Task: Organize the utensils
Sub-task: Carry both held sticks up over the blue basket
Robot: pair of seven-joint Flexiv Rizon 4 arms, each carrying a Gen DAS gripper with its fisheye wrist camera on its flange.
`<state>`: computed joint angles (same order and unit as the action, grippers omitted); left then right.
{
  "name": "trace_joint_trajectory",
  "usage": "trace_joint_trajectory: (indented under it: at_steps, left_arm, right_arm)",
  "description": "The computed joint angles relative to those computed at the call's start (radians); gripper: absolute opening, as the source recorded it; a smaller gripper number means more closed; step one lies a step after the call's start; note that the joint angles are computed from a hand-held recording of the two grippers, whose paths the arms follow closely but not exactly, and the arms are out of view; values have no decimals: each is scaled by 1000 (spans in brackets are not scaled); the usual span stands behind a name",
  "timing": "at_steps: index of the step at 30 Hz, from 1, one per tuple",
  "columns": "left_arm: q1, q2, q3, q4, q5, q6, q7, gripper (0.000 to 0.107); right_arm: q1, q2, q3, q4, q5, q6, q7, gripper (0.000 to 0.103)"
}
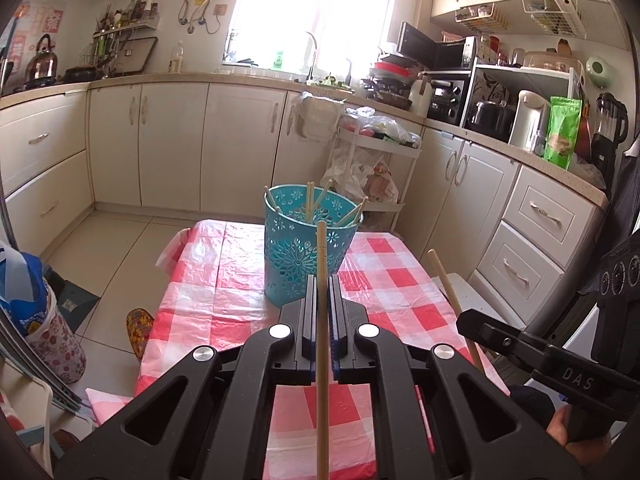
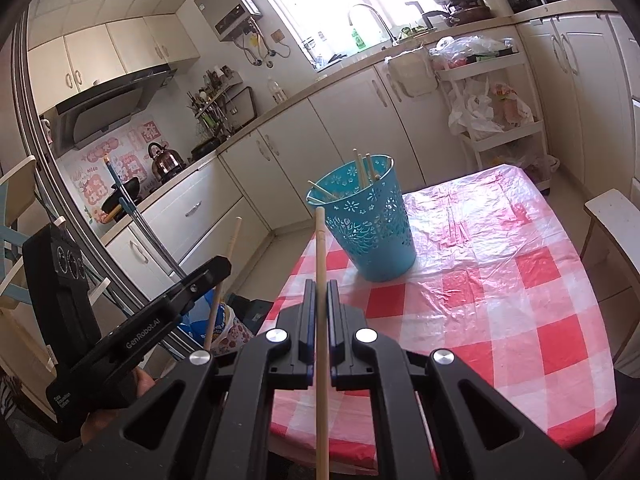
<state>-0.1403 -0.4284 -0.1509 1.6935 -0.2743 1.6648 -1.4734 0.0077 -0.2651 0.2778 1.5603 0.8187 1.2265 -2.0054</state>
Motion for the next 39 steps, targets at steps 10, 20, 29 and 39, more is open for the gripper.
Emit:
trace_joint_trajectory:
  at_steps: [10, 20, 29, 39]
  left_arm:
    - [27, 10, -36, -1, 1, 35, 3, 5]
    - [-23, 25, 30, -30, 5, 27, -19, 5]
    - [-39, 43, 40, -38, 19, 28, -22, 5]
    - [82, -1, -121, -89, -29, 20, 22, 5]
  right_arm:
    - [-2, 9, 2, 3, 25, 10, -13, 6]
    - [-12, -2, 2, -10, 62, -11, -12, 6]
    - [-29, 39, -11, 4, 119, 3, -48, 6]
    - [-20, 52, -32, -31, 162, 27, -120, 6]
